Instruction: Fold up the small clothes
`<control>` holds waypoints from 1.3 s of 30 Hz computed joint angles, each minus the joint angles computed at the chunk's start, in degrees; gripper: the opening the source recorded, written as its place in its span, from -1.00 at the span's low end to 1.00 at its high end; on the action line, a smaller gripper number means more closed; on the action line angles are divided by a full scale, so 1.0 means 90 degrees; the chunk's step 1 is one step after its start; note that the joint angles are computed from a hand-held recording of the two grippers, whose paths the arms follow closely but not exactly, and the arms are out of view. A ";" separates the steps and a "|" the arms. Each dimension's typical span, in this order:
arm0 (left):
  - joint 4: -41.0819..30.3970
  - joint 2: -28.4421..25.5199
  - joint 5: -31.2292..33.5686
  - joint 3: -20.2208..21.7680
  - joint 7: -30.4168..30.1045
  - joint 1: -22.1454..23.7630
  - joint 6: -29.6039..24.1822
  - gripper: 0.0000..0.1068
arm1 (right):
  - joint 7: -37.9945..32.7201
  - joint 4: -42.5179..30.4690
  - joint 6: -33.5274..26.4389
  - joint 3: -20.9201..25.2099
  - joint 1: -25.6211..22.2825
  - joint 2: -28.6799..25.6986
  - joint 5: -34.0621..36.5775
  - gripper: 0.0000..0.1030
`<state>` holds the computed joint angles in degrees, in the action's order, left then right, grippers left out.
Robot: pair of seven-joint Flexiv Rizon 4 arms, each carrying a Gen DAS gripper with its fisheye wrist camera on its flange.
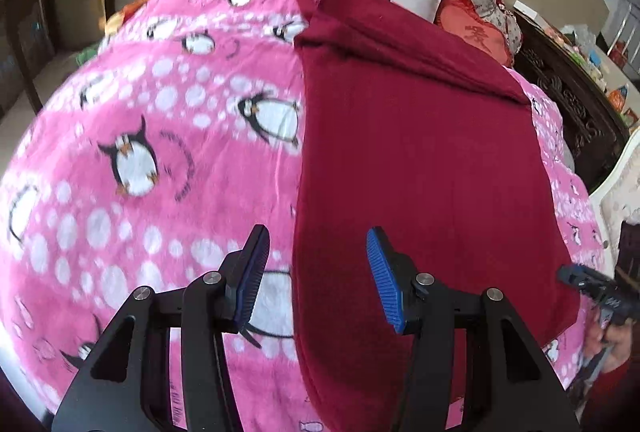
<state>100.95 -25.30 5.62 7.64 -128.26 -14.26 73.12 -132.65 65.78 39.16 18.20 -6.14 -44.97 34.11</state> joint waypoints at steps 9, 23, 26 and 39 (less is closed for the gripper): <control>0.0333 0.0147 -0.0067 -0.0112 0.0015 0.0037 0.0063 -0.06 | -0.0345 0.0999 0.1209 -0.0316 0.0123 0.0679 0.0155 -0.73; 0.0840 0.0242 -0.0763 -0.0344 0.0438 -0.0100 0.0562 0.35 | -0.0289 0.0677 0.0135 0.0052 -0.0477 0.0470 0.0581 -0.01; 0.0710 0.0156 -0.0539 -0.0202 0.0353 -0.0264 0.0513 0.53 | -0.0449 0.0686 0.0017 0.0132 -0.0480 0.0419 0.0749 -0.01; 0.0428 0.0025 -0.0687 -0.0850 0.1256 0.0177 0.0263 -0.70 | -0.0729 0.0221 -0.1354 0.0277 -0.0751 0.0175 0.1593 -0.75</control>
